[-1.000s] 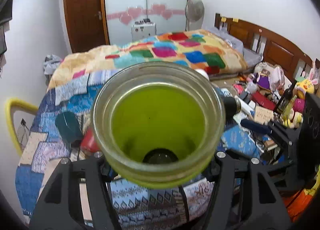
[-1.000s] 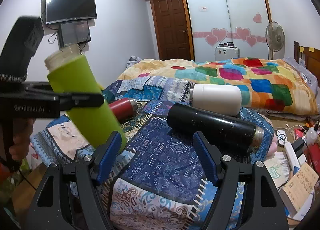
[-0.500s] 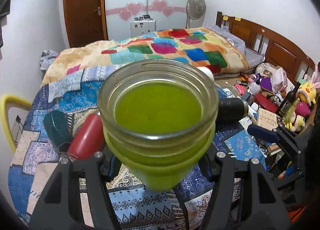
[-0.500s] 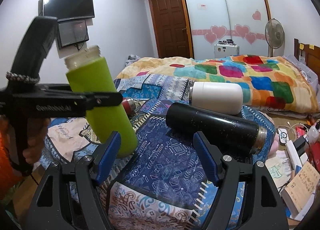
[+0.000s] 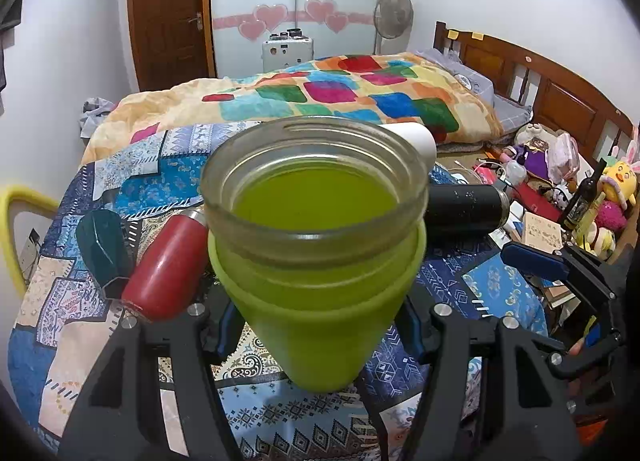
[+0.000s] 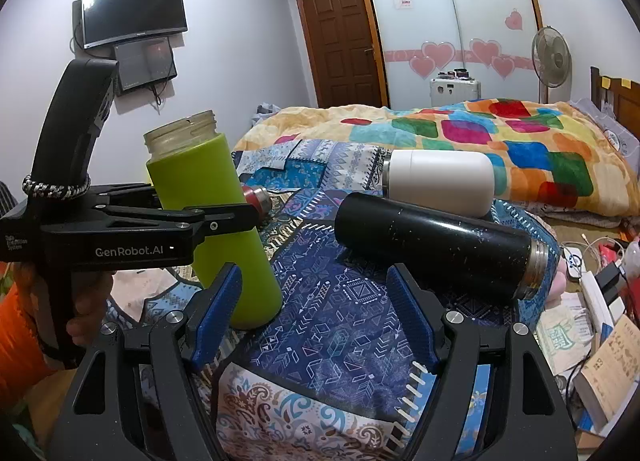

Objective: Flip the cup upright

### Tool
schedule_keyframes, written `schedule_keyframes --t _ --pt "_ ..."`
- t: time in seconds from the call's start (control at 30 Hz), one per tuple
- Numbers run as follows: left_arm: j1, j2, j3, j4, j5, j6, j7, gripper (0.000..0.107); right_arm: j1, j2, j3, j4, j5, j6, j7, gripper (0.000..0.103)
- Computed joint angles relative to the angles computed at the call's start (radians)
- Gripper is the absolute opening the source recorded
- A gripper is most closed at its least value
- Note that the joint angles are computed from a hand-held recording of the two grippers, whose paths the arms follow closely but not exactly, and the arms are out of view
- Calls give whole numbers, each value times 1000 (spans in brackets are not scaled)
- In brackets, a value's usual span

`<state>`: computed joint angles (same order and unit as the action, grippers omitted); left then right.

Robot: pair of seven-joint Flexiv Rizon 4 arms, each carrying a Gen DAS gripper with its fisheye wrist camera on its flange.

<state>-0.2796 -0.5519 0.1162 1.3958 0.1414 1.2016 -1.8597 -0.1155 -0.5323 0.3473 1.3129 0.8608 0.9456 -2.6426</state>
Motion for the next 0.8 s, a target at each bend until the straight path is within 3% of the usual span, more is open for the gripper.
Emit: schedule_keyframes --t 0.17,0.47,0.57,0.8 --pt "-39 -6 44 -30 59 -30 -42 70 -4 11 0 8 7 3 4 72" --pt "-89 101 102 74 190 47 -196 73 -35 86 7 50 85 14 -60 72" --pt "-133 155 157 103 295 73 -319 73 -50 124 5 63 145 6 -96 72" --pt "-329 281 324 105 734 34 -765 73 -59 223 -23 114 328 19 -228 80"
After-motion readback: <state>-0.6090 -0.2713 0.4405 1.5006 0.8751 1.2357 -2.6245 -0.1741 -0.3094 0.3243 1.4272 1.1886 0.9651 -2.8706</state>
